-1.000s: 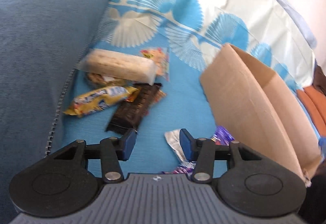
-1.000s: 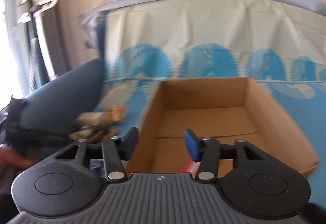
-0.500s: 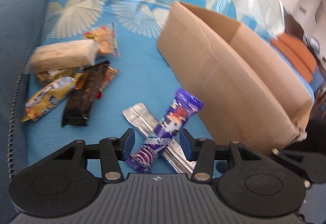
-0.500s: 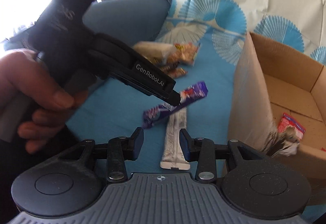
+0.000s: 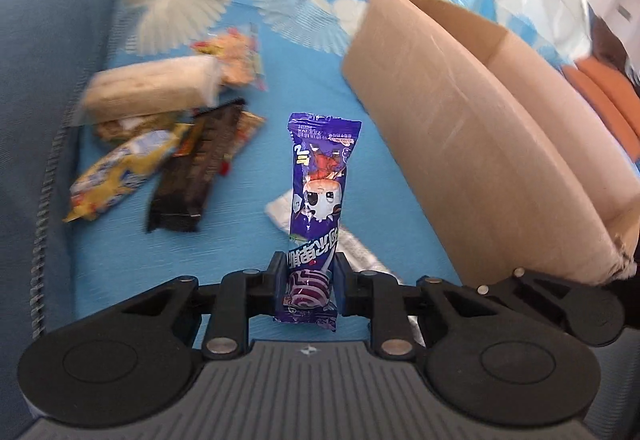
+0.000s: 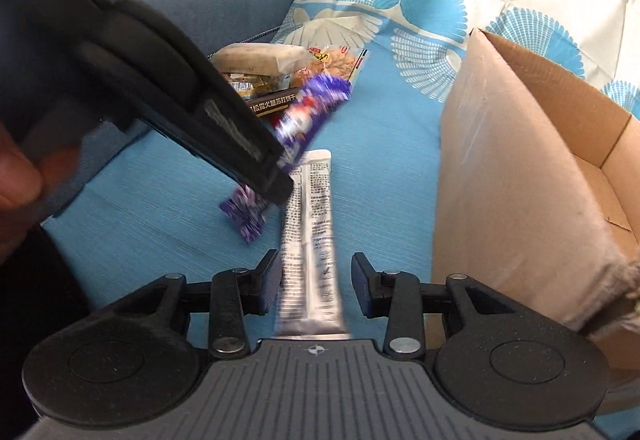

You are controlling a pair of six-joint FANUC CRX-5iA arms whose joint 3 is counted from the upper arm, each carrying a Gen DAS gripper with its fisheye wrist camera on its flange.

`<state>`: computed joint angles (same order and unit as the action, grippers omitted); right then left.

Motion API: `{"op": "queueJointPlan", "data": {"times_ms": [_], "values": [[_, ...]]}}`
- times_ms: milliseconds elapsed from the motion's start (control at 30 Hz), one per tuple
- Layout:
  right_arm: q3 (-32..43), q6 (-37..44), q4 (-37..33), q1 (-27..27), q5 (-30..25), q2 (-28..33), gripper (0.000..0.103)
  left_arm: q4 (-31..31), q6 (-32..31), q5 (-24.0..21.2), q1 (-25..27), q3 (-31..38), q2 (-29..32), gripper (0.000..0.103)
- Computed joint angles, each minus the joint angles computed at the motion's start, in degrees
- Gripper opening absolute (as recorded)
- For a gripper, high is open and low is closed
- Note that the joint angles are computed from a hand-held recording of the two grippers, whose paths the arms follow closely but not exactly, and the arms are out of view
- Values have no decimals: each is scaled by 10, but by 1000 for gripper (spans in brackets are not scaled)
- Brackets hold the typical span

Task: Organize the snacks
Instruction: 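Grasp purple candy wrapper with left gripper while right gripper grasps silver stick pack, then lift purple wrapper and silver stick pack and carry them toward the box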

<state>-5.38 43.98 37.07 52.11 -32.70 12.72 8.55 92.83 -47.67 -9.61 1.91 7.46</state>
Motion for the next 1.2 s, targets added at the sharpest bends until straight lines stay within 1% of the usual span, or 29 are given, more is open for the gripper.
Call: {"op": "queueJointPlan", "data": {"times_ms": [100,200,333,367,433,500,633,700,733,767,933,1000,1033,1100,1200], "values": [[18,4,-19,0,-16,9,39,6,44,-13,9,-14,-18,26],[40,25,-53,-2,-29,17,39,-12,77,-34,7,-14,-32,26],[59,52,-89,-4,-37,22,32,-42,130,-61,3,-5,-40,26],[61,59,-98,-5,-38,21,29,-45,142,-74,5,0,-39,26],[70,76,-120,-5,-44,20,26,-42,158,-96,11,10,-31,26],[78,89,-138,-4,-53,16,24,-36,168,-117,16,16,-25,26],[108,104,-164,2,-98,21,24,-23,175,-143,23,22,-18,26],[117,103,-170,6,-117,23,25,-27,173,-153,20,29,-13,26],[118,100,-168,7,-122,24,28,-31,172,-156,19,31,-11,26],[116,95,-165,7,-121,24,31,-36,172,-158,16,34,-10,26],[100,67,-153,0,-91,22,34,-60,181,-159,5,42,-6,28],[100,59,-148,-3,-89,25,38,-71,187,-163,0,50,-2,28],[100,55,-147,-4,-89,26,42,-78,191,-167,-5,57,1,28],[106,67,-157,-7,-91,31,42,-89,192,-172,-11,66,6,32],[101,72,-152,-7,-82,31,43,-103,192,-175,-19,76,12,36]]}}
